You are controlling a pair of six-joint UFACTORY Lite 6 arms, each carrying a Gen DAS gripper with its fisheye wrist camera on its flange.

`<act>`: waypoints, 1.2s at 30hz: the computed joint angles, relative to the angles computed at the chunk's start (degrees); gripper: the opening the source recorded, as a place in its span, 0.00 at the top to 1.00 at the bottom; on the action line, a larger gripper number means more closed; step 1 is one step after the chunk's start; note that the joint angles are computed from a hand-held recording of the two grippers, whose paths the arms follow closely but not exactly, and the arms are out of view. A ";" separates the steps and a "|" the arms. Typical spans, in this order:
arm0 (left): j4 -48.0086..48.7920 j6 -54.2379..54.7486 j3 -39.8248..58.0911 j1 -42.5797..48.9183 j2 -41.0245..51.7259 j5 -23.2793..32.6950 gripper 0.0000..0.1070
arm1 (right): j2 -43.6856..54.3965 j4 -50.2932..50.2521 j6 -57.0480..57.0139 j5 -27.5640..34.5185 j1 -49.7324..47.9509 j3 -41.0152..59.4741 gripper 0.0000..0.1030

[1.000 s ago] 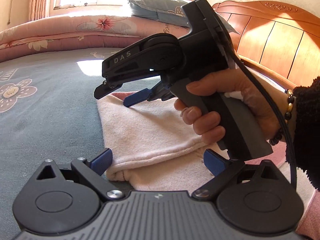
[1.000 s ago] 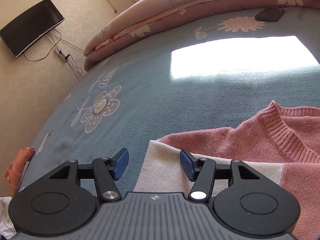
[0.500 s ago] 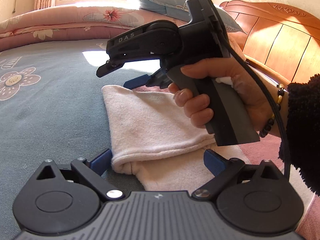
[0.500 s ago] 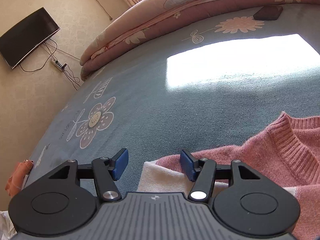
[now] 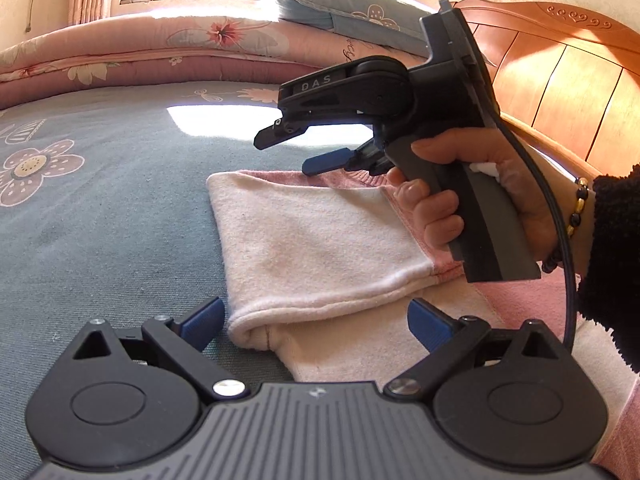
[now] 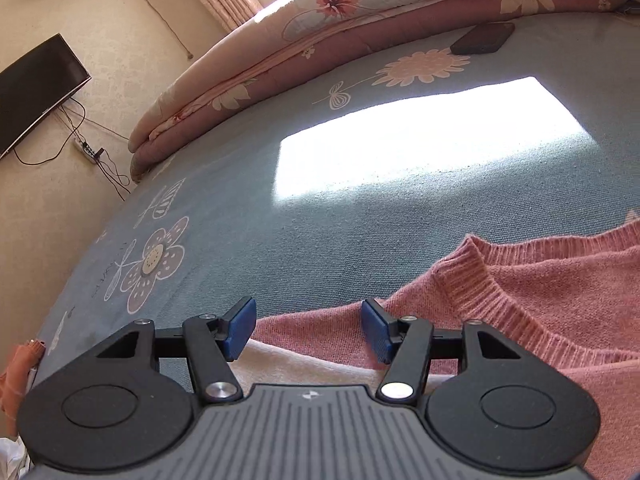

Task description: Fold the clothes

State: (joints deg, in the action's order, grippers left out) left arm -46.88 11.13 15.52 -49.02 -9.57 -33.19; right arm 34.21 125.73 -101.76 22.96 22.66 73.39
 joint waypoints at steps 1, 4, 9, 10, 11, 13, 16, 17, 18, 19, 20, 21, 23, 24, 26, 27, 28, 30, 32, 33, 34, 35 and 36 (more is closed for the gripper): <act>0.14 -0.23 -0.07 0.13 -0.11 0.06 0.09 | -0.83 0.04 -0.03 -0.05 -0.12 -0.57 0.39; -0.95 0.31 -0.10 -0.51 -0.25 -0.18 0.09 | -2.90 -1.66 1.46 -2.04 -0.08 -1.76 0.39; -0.96 0.64 0.09 -0.43 -0.26 0.10 0.09 | -0.91 -2.32 0.54 -5.41 0.64 -0.54 0.38; -0.96 0.65 0.09 -0.35 -0.25 0.13 0.09 | -0.68 1.06 -2.28 -4.20 0.33 -1.01 0.38; -0.95 0.65 0.09 -0.28 -0.23 0.16 0.09 | -1.04 4.59 -4.56 -3.06 0.01 -1.78 0.38; -0.93 0.66 0.08 -0.11 -0.21 0.23 0.09 | -2.48 9.07 -7.37 -0.52 -0.55 -3.78 0.38; -1.03 0.37 0.14 -0.49 -0.13 -0.04 0.09 | -2.93 4.75 -4.47 0.58 -0.62 -3.91 0.37; -1.08 0.32 0.17 -0.70 0.04 -0.20 0.09 | -2.35 2.90 -3.52 -0.46 -0.26 -3.01 0.37; -1.36 0.57 0.21 -0.84 0.19 -0.27 0.09 | -1.13 0.88 -2.52 -2.42 0.31 -1.43 0.37; -1.93 1.10 0.31 -0.96 0.28 -0.26 0.09 | -0.22 0.42 -2.59 -3.59 0.65 -0.42 0.37; -2.48 1.62 0.41 -1.07 0.37 -0.26 0.09 | 0.09 2.30 -4.51 -3.02 0.61 -0.53 0.37; -2.51 1.64 0.37 -1.04 0.33 -0.20 0.09 | -0.03 3.15 -4.84 -2.30 0.33 -0.84 0.37; -1.79 0.99 0.03 -0.73 -0.05 -0.02 0.09 | -1.22 3.92 -3.90 -1.19 -0.37 -2.05 0.37; -1.75 1.00 -0.06 -0.63 -0.26 -0.03 0.09 | -2.08 3.38 -3.26 -0.86 -0.67 -2.80 0.37; -1.80 1.25 -0.31 -0.41 -1.02 0.07 0.09 | -4.40 1.71 -2.21 -0.90 -1.13 -4.61 0.37; -1.85 1.26 -0.52 -0.38 -1.45 0.05 0.09 | -6.07 0.93 -2.07 -1.31 -1.29 -5.88 0.37; -2.00 1.33 -0.74 -0.33 -1.91 0.03 0.09 | -7.46 -0.61 -1.15 -1.36 -1.57 -6.91 0.37; -2.46 1.37 -0.99 -0.18 -2.56 0.02 0.09 | -11.50 -5.28 2.06 -1.19 -2.61 -9.82 0.37; -2.67 0.98 -1.18 0.06 -3.04 0.18 0.09 | -14.70 -9.08 4.40 -0.46 -3.82 -12.09 0.35; -2.63 0.81 -1.14 0.29 -3.16 0.36 0.09 | -15.64 -10.94 5.88 -0.27 -4.41 -12.66 0.32; -2.68 0.76 -1.04 0.31 -3.12 0.43 0.09 | -15.99 -12.05 7.00 -0.40 -4.77 -12.84 0.32; -3.03 0.95 -1.02 0.04 -3.05 0.30 0.09 | -15.61 -13.22 8.35 -0.51 -5.21 -12.57 0.32; -3.62 1.42 -0.97 -0.29 -2.97 0.11 0.08 | -14.61 -14.20 9.69 -0.49 -5.55 -11.99 0.32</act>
State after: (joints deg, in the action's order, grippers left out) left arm -50.50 12.55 14.55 -49.31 -12.55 -33.07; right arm 19.60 111.53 -92.07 22.47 17.11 61.40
